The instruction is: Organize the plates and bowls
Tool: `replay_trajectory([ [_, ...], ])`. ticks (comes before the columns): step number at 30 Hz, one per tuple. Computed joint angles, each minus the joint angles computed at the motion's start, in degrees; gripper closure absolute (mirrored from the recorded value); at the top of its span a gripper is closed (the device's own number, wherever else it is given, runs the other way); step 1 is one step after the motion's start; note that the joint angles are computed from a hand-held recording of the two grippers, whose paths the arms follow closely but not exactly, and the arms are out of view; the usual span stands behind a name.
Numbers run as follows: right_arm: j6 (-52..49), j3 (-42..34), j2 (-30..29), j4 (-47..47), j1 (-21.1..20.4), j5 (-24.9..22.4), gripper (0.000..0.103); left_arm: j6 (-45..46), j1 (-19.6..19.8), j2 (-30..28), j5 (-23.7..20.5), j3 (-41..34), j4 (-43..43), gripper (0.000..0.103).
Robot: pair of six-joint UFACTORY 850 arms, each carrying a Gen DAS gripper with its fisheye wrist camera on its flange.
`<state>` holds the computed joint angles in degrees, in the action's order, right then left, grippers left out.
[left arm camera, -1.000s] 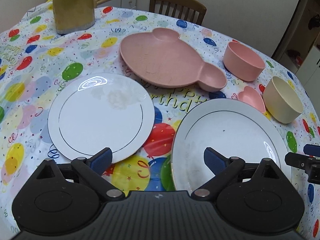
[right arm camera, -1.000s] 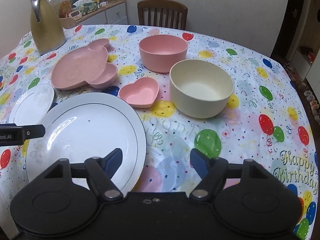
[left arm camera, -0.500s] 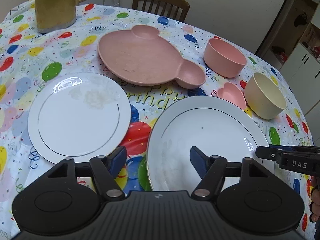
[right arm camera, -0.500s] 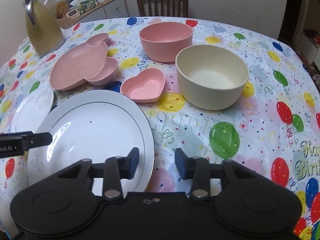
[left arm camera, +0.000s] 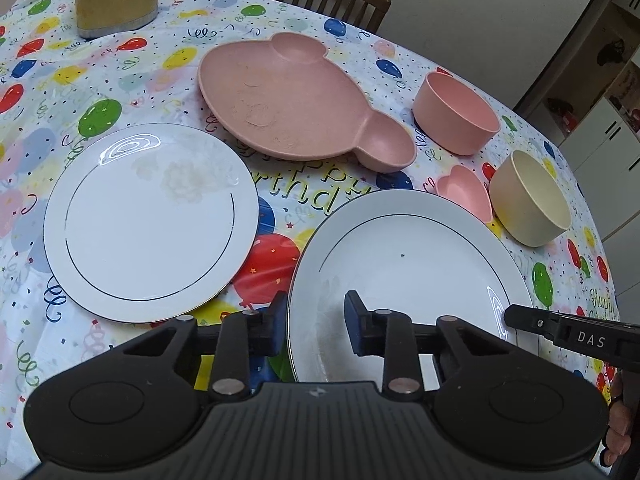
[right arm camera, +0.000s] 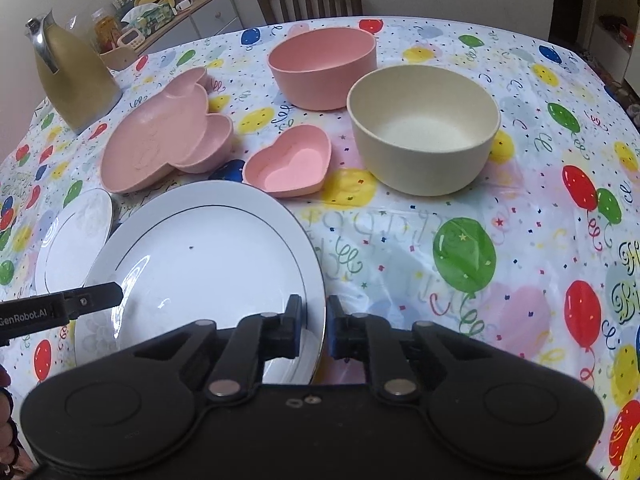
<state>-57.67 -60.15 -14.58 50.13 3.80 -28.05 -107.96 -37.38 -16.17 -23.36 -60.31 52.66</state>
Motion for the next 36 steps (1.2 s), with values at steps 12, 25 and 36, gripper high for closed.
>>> replay_trajectory([
  [12, 7.7, 1.6, 2.3, -5.7, -2.1, -0.3, 0.093, 1.6, -2.3, -0.9, 1.4, -2.4, -2.9, 0.075],
  [25, 2.6, 3.5, 6.4, -6.6, -13.9, -4.0, 0.093, 7.9, -9.4, -9.7, -2.3, -16.0, -10.1, 0.075],
  [36, -2.4, 2.1, 4.4, -6.5, -22.8, -6.8, 0.093, 14.8, -13.0, -18.3, -5.9, -27.7, -16.2, 0.075],
])
